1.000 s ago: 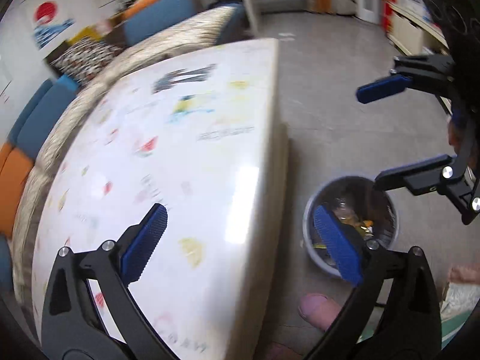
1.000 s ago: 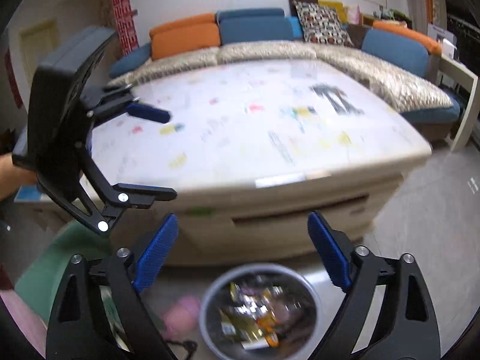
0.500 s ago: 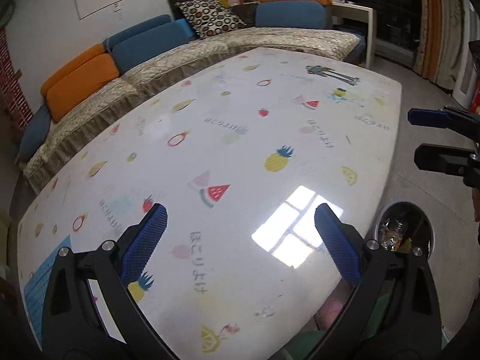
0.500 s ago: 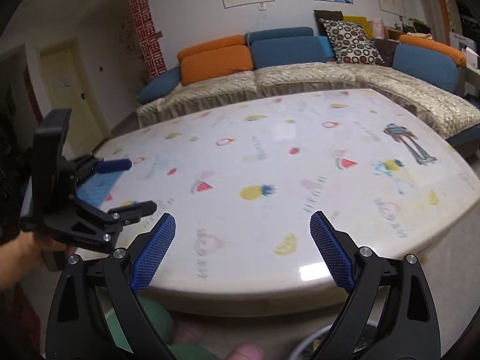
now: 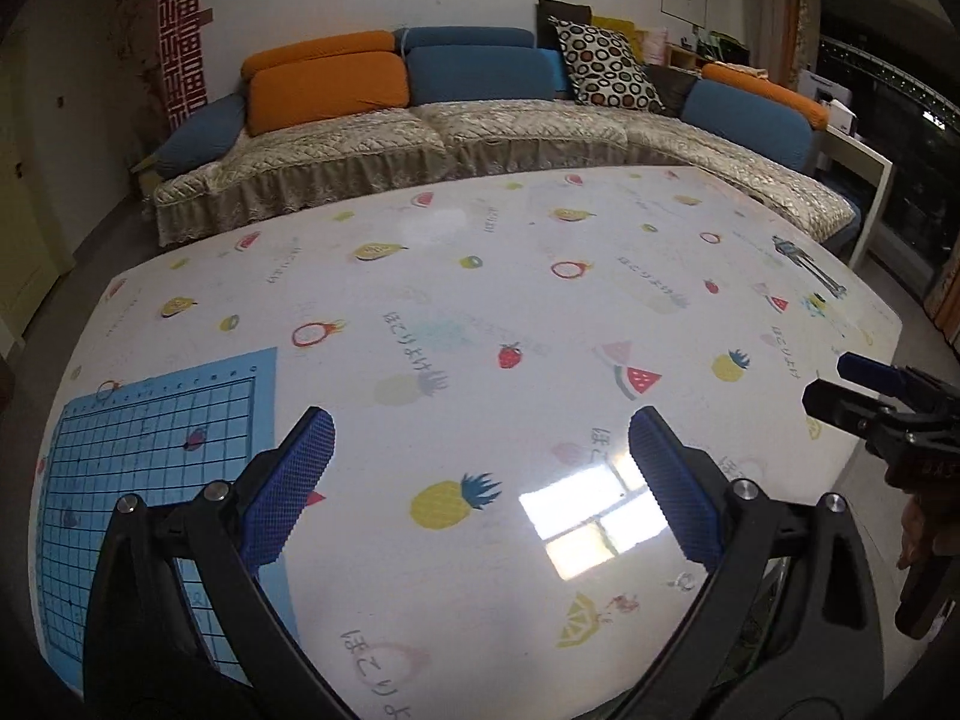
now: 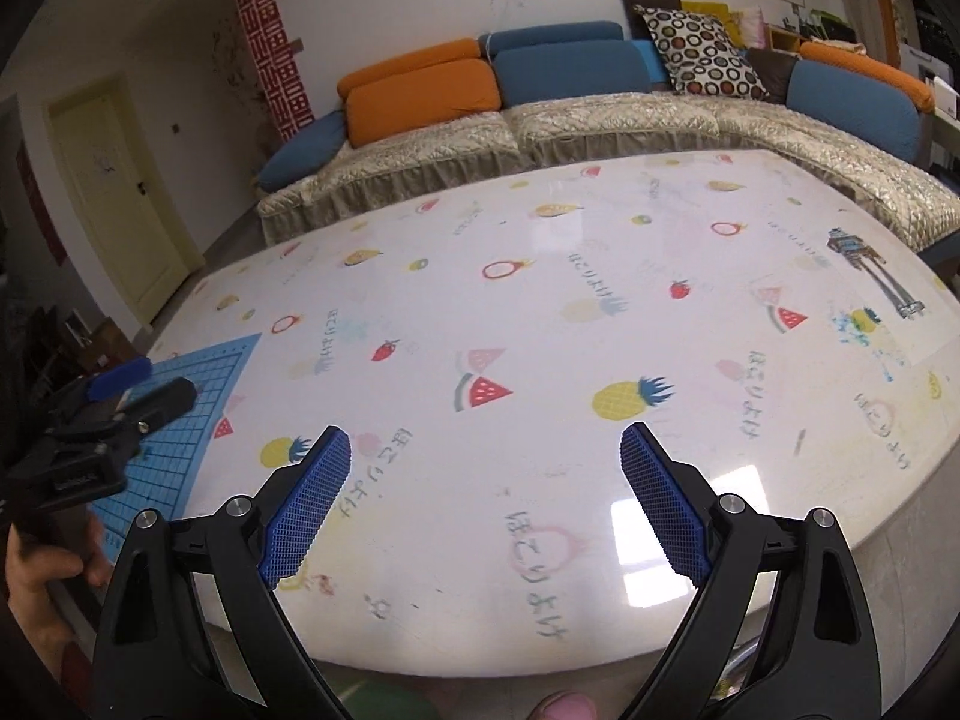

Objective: Collect trash

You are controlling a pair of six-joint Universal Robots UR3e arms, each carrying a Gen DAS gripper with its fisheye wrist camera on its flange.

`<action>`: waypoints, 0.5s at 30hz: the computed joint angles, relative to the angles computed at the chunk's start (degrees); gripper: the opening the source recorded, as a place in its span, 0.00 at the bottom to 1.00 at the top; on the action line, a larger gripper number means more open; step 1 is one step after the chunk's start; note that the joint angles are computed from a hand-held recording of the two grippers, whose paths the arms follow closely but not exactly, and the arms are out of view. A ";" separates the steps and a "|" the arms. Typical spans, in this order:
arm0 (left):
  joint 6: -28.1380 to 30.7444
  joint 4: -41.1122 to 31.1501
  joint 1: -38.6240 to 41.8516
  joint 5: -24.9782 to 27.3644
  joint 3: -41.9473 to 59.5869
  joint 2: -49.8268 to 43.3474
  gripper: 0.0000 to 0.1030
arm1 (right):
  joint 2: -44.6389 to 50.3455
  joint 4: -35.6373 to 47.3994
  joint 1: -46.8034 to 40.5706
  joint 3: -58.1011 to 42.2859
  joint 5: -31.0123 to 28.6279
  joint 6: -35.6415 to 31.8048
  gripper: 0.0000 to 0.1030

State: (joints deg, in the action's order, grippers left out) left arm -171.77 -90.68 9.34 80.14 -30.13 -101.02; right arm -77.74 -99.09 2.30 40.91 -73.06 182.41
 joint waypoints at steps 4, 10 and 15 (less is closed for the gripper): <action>-0.02 1.10 2.54 -0.15 -1.17 0.89 0.93 | 5.29 0.57 4.08 -5.91 -3.00 3.09 0.88; -1.10 2.41 5.76 -1.59 -2.53 1.48 0.93 | 13.51 4.24 7.85 -17.31 -4.33 4.58 0.88; -3.90 5.80 7.98 -1.75 -6.30 2.52 0.93 | 21.52 9.01 9.77 -30.12 -5.06 6.28 0.88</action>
